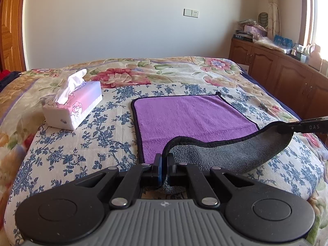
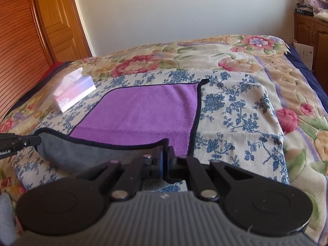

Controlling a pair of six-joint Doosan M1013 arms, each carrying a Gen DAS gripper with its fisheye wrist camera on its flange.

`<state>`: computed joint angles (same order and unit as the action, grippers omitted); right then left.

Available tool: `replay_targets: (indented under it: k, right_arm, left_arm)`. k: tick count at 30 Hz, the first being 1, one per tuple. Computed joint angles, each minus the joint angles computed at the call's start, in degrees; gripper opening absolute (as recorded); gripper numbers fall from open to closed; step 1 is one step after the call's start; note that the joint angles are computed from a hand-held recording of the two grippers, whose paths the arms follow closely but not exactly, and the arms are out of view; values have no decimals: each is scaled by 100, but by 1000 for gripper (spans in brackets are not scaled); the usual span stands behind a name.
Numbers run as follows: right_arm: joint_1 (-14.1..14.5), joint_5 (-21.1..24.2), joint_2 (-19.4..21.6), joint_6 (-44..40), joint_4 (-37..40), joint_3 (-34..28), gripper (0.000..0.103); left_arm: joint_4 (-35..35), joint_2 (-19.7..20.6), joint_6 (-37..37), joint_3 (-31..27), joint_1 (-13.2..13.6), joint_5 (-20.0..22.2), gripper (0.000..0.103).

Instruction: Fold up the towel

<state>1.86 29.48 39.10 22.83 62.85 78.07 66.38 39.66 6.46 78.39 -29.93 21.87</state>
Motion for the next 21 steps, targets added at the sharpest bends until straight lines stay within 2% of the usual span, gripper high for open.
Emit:
replay_targets:
  k: [7, 21]
  right_arm:
    - [5, -98, 34, -470, 402, -19, 4]
    - [48, -291, 121, -784, 619, -152, 4]
  left_arm:
    - [147, 38, -131, -70, 32, -19, 5]
    - [112, 182, -45, -307, 88, 37, 5]
